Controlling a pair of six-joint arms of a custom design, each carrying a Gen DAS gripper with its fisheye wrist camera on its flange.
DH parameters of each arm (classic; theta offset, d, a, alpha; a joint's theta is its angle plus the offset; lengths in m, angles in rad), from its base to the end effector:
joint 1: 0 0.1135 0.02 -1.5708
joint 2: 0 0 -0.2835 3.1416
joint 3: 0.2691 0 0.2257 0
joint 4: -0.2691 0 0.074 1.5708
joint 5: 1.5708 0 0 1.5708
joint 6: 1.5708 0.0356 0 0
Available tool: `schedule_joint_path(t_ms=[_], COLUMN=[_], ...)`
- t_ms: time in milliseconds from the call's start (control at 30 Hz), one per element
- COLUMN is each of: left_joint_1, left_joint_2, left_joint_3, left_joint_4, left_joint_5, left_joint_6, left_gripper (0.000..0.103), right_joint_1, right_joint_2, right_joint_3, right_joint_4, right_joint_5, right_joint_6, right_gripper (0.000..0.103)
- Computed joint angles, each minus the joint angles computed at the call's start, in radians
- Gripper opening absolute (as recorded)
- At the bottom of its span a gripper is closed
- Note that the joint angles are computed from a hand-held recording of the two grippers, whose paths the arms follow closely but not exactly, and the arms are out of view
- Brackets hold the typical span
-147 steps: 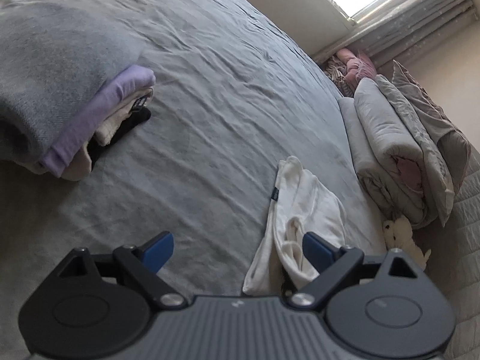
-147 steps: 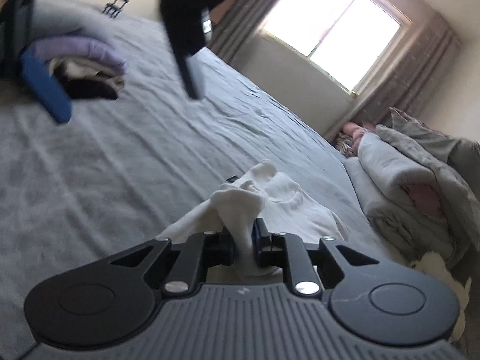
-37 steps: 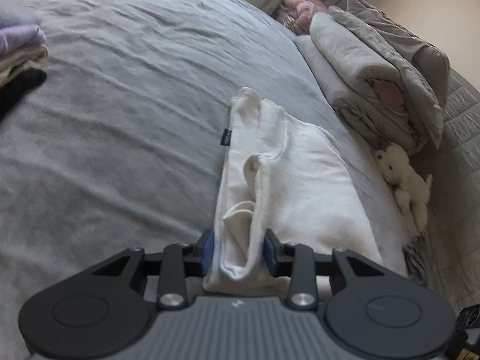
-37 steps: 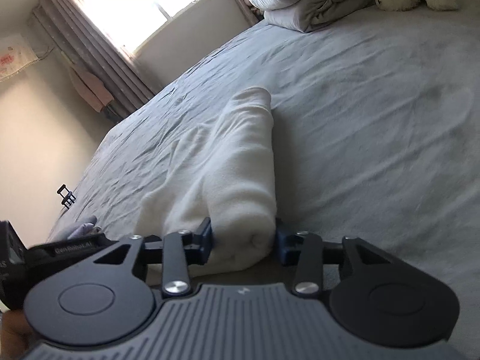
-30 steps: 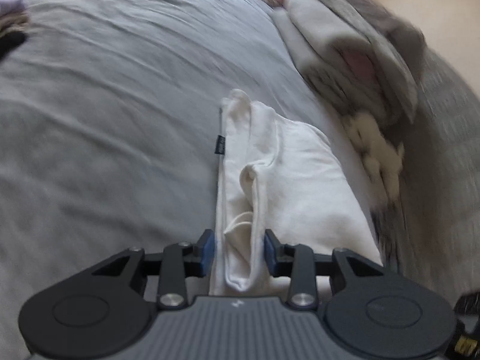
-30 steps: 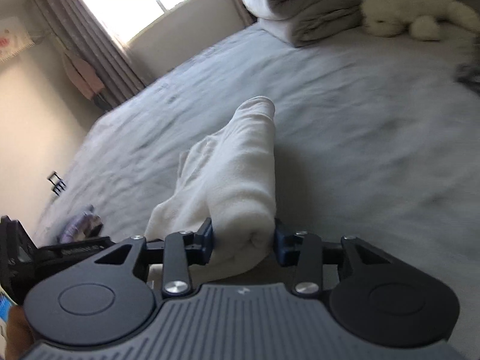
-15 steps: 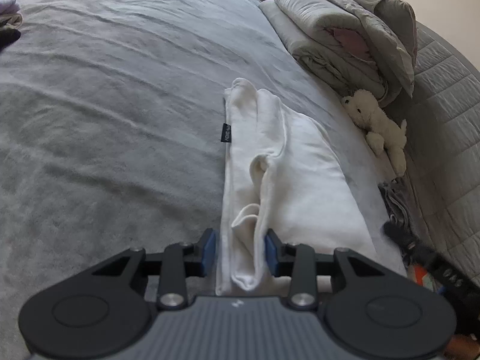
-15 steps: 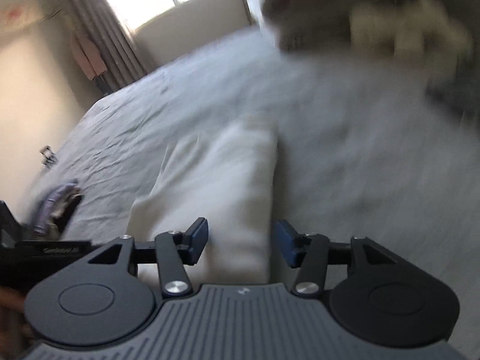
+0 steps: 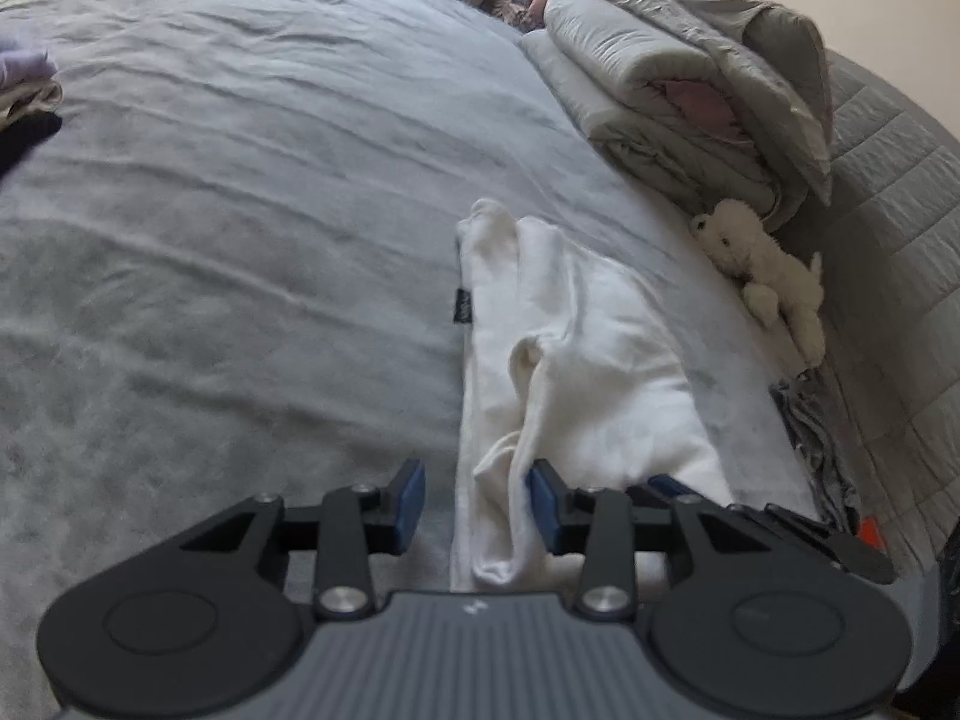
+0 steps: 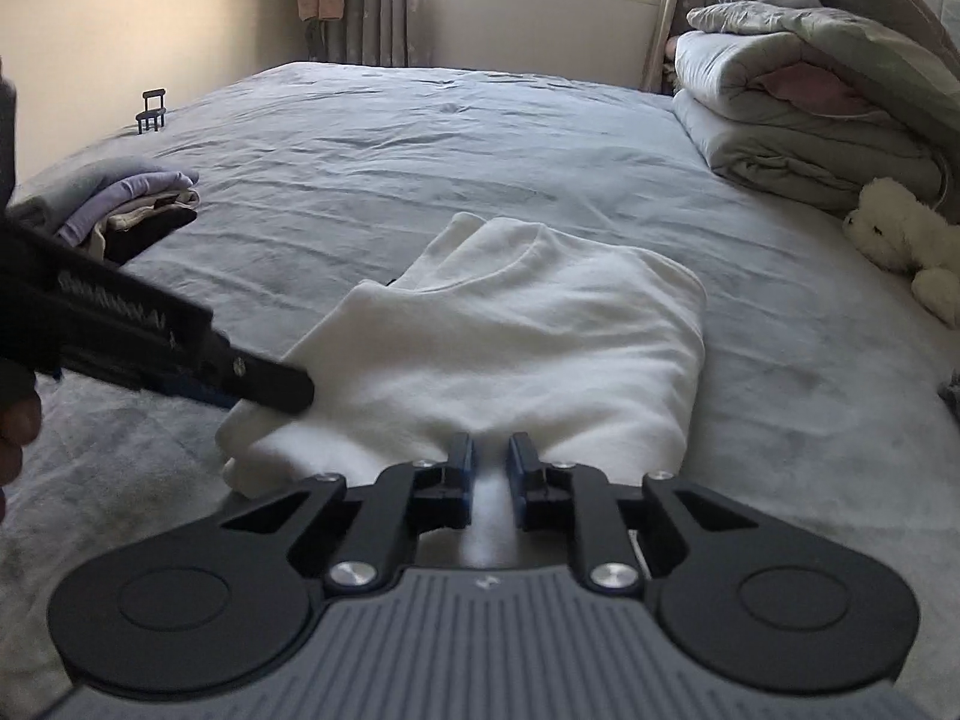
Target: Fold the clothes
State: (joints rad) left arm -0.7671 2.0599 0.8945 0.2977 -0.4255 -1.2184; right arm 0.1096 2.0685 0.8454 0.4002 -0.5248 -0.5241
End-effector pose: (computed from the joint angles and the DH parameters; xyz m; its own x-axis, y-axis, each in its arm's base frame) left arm 0.2715 -0.2413 0.1063 -0.6025 -0.6065 -0.5187 -0.3636 0.7872 -0.4982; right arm 0.3531 0.0568 0.1017 -0.4140 -0.4813 -0.7726 -0.7399 0.6724 -0.0223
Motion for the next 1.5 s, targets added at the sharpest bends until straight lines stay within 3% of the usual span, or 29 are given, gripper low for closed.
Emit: schedule_joint_path(t_ms=[200,433,500,633,800,900,1033,1100,1167,1333,1500], left_joint_1=[-0.002,0.002,-0.005,-0.024,-0.085,-0.085,-0.075,-0.058,-0.052,-0.051,-0.044], left_joint_2=[0.004,0.001,-0.003,-0.035,-0.091,-0.057,0.006,0.054,0.059,0.062,0.053], left_joint_3=[-0.009,-0.013,0.002,0.011,-0.035,-0.05,0.045,0.153,0.124,0.148,0.119], left_joint_4=[0.001,-0.012,-0.045,-0.079,0.083,0.179,-0.003,-0.226,-0.173,-0.202,-0.176], left_joint_5=[-0.002,0.011,0.0,-0.019,-0.139,-0.12,-0.127,-0.102,-0.1,-0.1,-0.091], left_joint_6=[-0.032,-0.069,-0.068,-0.081,0.066,0.093,0.035,-0.041,-0.068,-0.055,-0.05], left_gripper=[0.042,0.042,0.042,0.04,0.04,0.04,0.04,0.042,0.044,0.044,0.044], right_joint_1=[0.042,0.029,0.05,0.05,0.033,0.044,0.041,0.038,0.034,0.027,-0.04], right_joint_2=[-0.022,-0.054,-0.037,-0.025,-0.018,-0.022,-0.023,-0.024,-0.025,-0.036,-0.043], right_joint_3=[-0.076,-0.04,-0.076,-0.062,-0.019,-0.049,-0.052,-0.047,-0.033,0.004,0.091], right_joint_4=[0.128,-0.019,0.056,0.052,-0.013,0.03,0.036,0.024,-0.002,-0.078,-0.124], right_joint_5=[0.043,-0.04,-0.006,-0.017,-0.055,-0.045,-0.052,-0.057,-0.065,-0.07,-0.111], right_joint_6=[-0.009,-0.071,-0.091,-0.073,-0.016,0.001,0.008,-0.002,-0.011,-0.032,0.065], right_gripper=[0.015,0.015,0.016,0.017,0.017,0.019,0.021,0.021,0.021,0.02,0.018])
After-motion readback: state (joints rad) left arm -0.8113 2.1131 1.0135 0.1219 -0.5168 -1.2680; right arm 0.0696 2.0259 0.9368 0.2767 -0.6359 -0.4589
